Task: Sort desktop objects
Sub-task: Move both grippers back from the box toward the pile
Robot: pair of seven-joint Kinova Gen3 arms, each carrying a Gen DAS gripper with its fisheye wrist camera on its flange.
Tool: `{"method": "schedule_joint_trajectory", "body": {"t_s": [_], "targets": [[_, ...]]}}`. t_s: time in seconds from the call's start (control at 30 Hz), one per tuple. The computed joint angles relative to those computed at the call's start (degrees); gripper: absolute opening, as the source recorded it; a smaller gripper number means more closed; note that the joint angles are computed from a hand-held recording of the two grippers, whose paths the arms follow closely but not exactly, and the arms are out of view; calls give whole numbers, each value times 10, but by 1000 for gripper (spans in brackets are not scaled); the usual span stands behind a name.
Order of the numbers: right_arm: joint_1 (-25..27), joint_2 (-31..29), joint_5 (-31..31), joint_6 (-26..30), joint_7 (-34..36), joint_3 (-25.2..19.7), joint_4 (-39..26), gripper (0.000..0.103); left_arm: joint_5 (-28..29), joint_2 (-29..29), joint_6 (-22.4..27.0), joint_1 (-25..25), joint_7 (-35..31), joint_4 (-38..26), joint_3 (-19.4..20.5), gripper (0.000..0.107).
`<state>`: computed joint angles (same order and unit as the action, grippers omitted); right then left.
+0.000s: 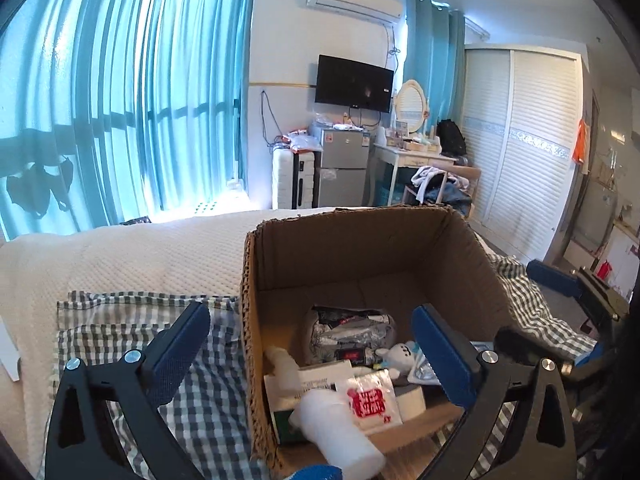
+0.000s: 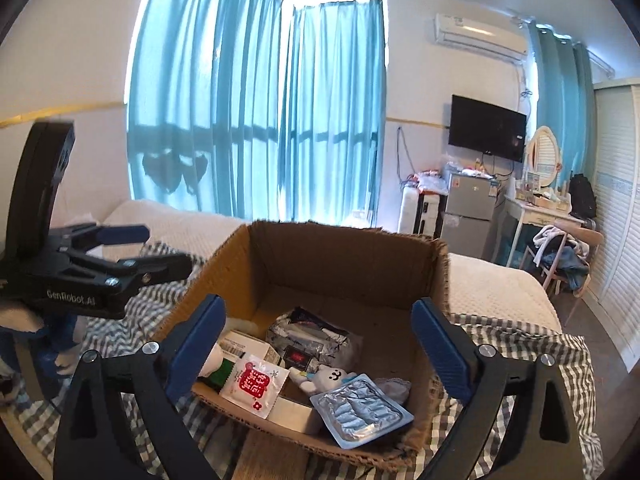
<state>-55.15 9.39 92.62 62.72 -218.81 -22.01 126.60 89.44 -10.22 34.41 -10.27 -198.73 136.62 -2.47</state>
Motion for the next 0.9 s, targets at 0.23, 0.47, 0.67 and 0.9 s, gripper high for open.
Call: {"method": "schedule_joint_trajectory", "body": {"t_s": [0.23, 0.47, 0.67, 0.9], "targets": [[-37, -37, -22, 69, -25, -29, 33, 99, -36, -43, 46, -18, 23, 8, -32, 103], [-75, -60, -29, 137, -63, -61, 65, 103, -65, -83, 104, -42, 93, 1, -67, 103], [-94, -63, -49, 146, -81, -74, 76, 103, -64, -110, 118, -38, 92, 14, -92, 103], [-105, -71, -84, 129, -100, -80, 88, 103, -94, -96, 143, -56, 120, 17, -86, 103]]}}
